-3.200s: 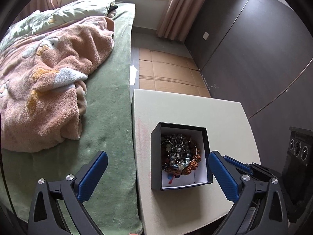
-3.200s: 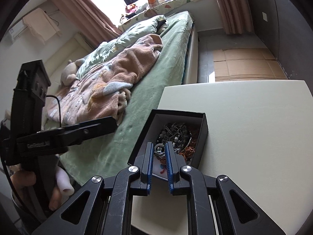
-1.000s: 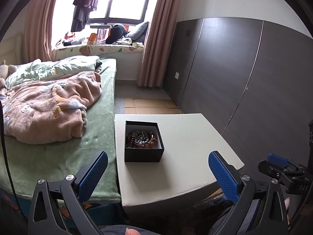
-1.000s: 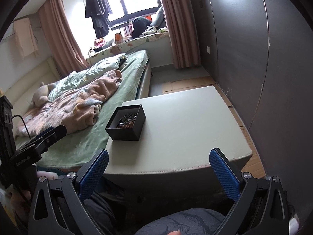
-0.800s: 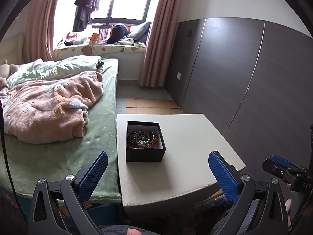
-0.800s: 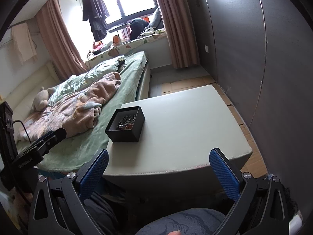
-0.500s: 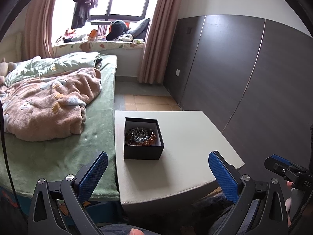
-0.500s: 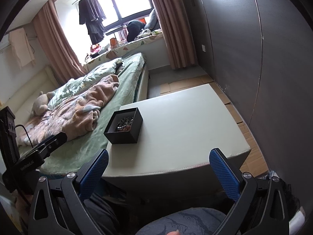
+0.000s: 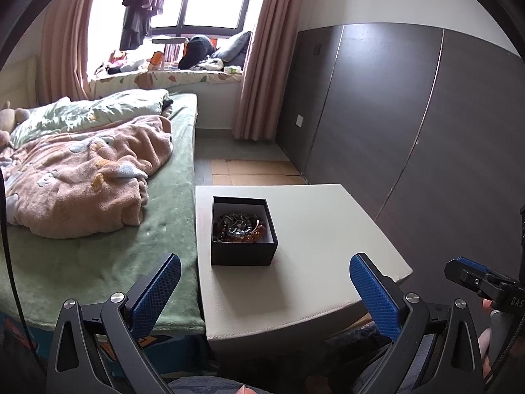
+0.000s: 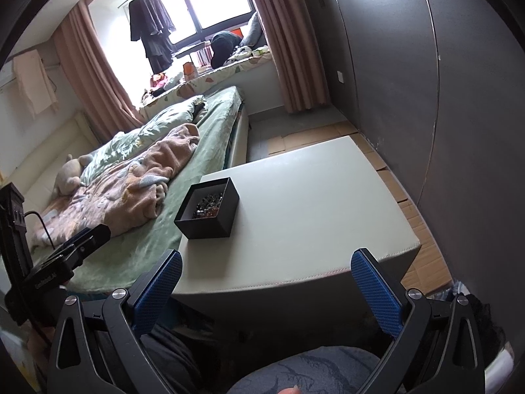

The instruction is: Organize jewelry

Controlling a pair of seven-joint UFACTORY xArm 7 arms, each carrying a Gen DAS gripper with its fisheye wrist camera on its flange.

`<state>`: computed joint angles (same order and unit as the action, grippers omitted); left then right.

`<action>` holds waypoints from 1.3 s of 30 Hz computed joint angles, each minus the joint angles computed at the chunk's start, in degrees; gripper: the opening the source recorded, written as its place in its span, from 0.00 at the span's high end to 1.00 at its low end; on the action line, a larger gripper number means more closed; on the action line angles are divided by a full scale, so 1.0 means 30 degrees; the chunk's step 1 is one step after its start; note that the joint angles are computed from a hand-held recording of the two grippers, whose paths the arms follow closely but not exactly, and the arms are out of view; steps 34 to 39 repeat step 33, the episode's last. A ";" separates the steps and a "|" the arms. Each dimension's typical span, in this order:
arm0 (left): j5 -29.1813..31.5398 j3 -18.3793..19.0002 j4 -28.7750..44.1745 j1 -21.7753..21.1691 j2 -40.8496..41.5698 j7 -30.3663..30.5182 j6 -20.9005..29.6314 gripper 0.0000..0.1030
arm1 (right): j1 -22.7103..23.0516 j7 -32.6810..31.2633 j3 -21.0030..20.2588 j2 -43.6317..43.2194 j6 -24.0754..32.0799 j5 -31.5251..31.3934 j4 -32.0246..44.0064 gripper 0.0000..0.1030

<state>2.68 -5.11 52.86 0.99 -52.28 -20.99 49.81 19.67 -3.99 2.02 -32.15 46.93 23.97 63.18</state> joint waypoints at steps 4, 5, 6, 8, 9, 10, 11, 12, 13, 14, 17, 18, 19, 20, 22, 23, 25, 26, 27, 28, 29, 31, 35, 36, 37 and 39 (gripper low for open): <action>-0.0059 0.0073 -0.0048 0.0005 -0.0048 -0.0098 -0.0070 0.00 | 0.0022 -0.0059 -0.0060 -0.0114 -0.0086 0.0070 -0.0176 0.00; -0.0075 0.0102 -0.0043 -0.0023 -0.0033 -0.0074 -0.0088 0.00 | 0.0017 -0.0063 -0.0054 -0.0117 -0.0085 0.0047 -0.0184 0.00; -0.0086 0.0108 -0.0039 -0.0055 -0.0020 -0.0042 -0.0094 0.00 | 0.0011 -0.0051 -0.0048 -0.0126 -0.0076 0.0030 -0.0191 0.00; -0.0066 0.0105 0.0019 -0.0089 0.0058 0.0053 -0.0049 0.00 | -0.0008 -0.0006 -0.0027 -0.0126 -0.0019 -0.0019 -0.0164 0.00; -0.0022 0.0058 0.0064 -0.0066 0.0104 0.0070 0.0008 0.00 | -0.0004 -0.0019 -0.0053 -0.0148 0.0005 -0.0014 -0.0179 0.00; 0.0038 0.0002 0.0108 -0.0028 0.0145 0.0076 0.0068 0.00 | 0.0007 -0.0036 -0.0084 -0.0134 0.0037 0.0002 -0.0147 0.00; 0.0089 -0.0028 0.0111 -0.0008 0.0149 0.0093 0.0091 0.00 | 0.0010 -0.0038 -0.0074 -0.0107 0.0025 0.0005 -0.0117 0.00; 0.0105 -0.0034 0.0098 -0.0038 0.0124 0.0134 0.0043 0.00 | 0.0020 -0.0061 -0.0104 -0.0130 0.0026 0.0038 -0.0144 0.00; 0.0073 0.0011 0.0032 -0.0133 0.0055 0.0219 -0.0118 0.00 | 0.0003 -0.0020 -0.0087 -0.0132 0.0047 0.0032 -0.0126 0.00; 0.0036 0.0053 -0.0086 -0.0230 -0.0078 0.0311 -0.0338 0.00 | 0.0006 0.0002 -0.0100 -0.0148 0.0083 0.0057 -0.0126 0.00; 0.0303 -0.0248 -0.0088 0.0040 -0.0209 0.0228 -0.0342 0.00 | -0.0009 -0.0003 -0.0111 -0.0097 0.0125 0.0055 -0.0050 0.00; 0.0355 -0.0292 -0.0024 0.0029 -0.0161 0.0280 -0.0258 0.00 | -0.0027 0.0002 -0.0103 -0.0120 0.0128 0.0041 -0.0079 0.00; 0.0401 -0.0320 0.0046 -0.0005 -0.0097 0.0362 -0.0165 0.00 | -0.0033 0.0002 -0.0108 -0.0102 0.0162 0.0031 -0.0034 0.00; 0.0476 -0.0376 0.0120 0.0002 -0.0034 0.0419 -0.0063 0.00 | -0.0031 -0.0005 -0.0114 -0.0102 0.0170 0.0042 -0.0031 0.00; 0.0620 -0.0498 0.0202 0.0012 0.0004 0.0501 0.0062 0.00 | -0.0026 -0.0030 -0.0124 -0.0116 0.0166 0.0066 -0.0053 0.00; 0.0689 -0.0539 0.0199 0.0015 -0.0012 0.0536 0.0058 0.00 | -0.0042 -0.0011 -0.0107 -0.0100 0.0170 0.0050 -0.0032 0.00; 0.0829 -0.0627 0.0169 0.0062 -0.0066 0.0554 0.0030 0.00 | -0.0071 0.0017 -0.0078 -0.0115 0.0176 0.0013 -0.0046 0.00; 0.0887 -0.0658 0.0133 0.0092 -0.0117 0.0542 0.0005 0.00 | -0.0086 0.0015 -0.0071 -0.0133 0.0169 -0.0015 -0.0072 0.00; 0.0942 -0.0689 0.0085 0.0115 -0.0182 0.0530 -0.0069 0.00 | -0.0096 0.0043 -0.0058 -0.0109 0.0190 -0.0036 -0.0043 0.00; 0.0992 -0.0703 0.0039 0.0146 -0.0223 0.0515 -0.0166 0.00 | -0.0107 0.0059 -0.0059 -0.0115 0.0213 -0.0051 -0.0050 0.00; 0.1025 -0.0716 0.0004 0.0177 -0.0262 0.0486 -0.0197 0.00 | -0.0103 0.0060 -0.0058 -0.0114 0.0182 -0.0043 -0.0053 0.00; 0.1070 -0.0728 0.0071 0.0250 -0.0149 0.0441 -0.0055 0.00 | -0.0117 0.0093 -0.0074 -0.0084 0.0233 -0.0057 -0.0024 0.00; 0.1097 -0.0695 0.0133 0.0290 0.0019 0.0422 0.0093 0.00 | -0.0123 0.0108 -0.0109 -0.0101 0.0298 -0.0032 -0.0031 0.00; 0.1097 -0.0695 0.0133 0.0290 0.0019 0.0422 0.0093 0.00 | -0.0123 0.0108 -0.0109 -0.0101 0.0298 -0.0032 -0.0031 0.00; 0.1097 -0.0695 0.0133 0.0290 0.0019 0.0422 0.0093 0.00 | -0.0123 0.0108 -0.0109 -0.0101 0.0298 -0.0032 -0.0031 0.00; 0.1097 -0.0695 0.0133 0.0290 0.0019 0.0422 0.0093 0.00 | -0.0123 0.0108 -0.0109 -0.0101 0.0298 -0.0032 -0.0031 0.00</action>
